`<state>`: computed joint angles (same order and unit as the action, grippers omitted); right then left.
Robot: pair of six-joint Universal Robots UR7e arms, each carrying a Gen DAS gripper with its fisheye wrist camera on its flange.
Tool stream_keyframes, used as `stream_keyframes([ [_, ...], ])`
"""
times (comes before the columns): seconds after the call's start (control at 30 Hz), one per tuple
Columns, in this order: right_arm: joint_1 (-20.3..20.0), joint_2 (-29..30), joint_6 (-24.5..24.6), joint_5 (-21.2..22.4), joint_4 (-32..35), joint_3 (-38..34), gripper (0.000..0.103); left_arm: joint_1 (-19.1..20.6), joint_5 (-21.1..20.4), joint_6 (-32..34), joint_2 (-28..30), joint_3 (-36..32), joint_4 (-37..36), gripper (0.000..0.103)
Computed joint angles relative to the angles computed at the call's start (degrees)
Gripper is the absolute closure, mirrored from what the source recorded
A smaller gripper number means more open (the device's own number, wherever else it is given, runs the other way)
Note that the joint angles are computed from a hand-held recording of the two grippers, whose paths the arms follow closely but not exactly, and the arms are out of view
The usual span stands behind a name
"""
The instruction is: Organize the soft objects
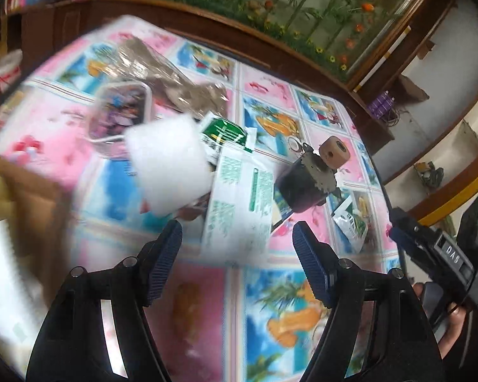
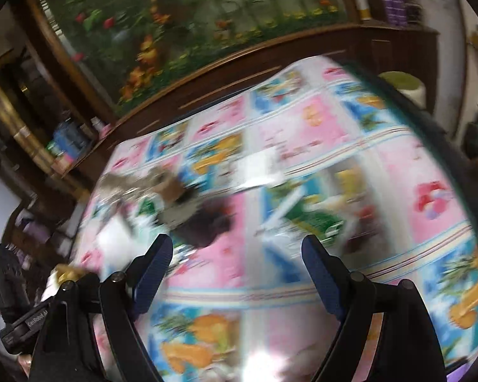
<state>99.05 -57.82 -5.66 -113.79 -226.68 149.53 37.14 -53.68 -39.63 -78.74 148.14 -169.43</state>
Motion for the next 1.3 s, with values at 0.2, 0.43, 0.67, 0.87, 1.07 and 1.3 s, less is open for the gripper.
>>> stream_keyframes([
  [0.2, -2.77, 1.27, -1.63, -4.54, 0.18, -2.01, 0.019, 2.95, -1.40, 5.69, 4.81, -0.78, -7.61, 0.031],
  [0.43, -4.04, 5.14, -1.71, -7.80, 1.19, -5.64, 0.019, 5.03, -4.72, 5.98, 5.40, -0.36, -10.16, 0.031],
  [0.67, -2.80, 6.13, -3.33, -10.48, 5.16, -6.78, 0.019, 5.63, -5.00, 6.53, 5.59, -0.35, -10.55, 0.031],
  [0.87, 0.06, 7.94, -6.08, -13.16, 8.54, -7.58, 0.019, 5.27, -2.95, 4.94, 7.23, -2.31, -6.31, 0.031],
  [1.07, 0.21, 10.57, -8.98, -13.60, 4.92, -8.57, 0.019, 4.93, 0.97, 4.24, 12.13, -7.59, -0.10, 0.030],
  [1.3, 1.66, 14.76, -12.06, -18.51, 0.82, -11.50, 0.032, 0.46, 7.64, 5.62, 14.96, -7.03, 4.57, 0.044],
])
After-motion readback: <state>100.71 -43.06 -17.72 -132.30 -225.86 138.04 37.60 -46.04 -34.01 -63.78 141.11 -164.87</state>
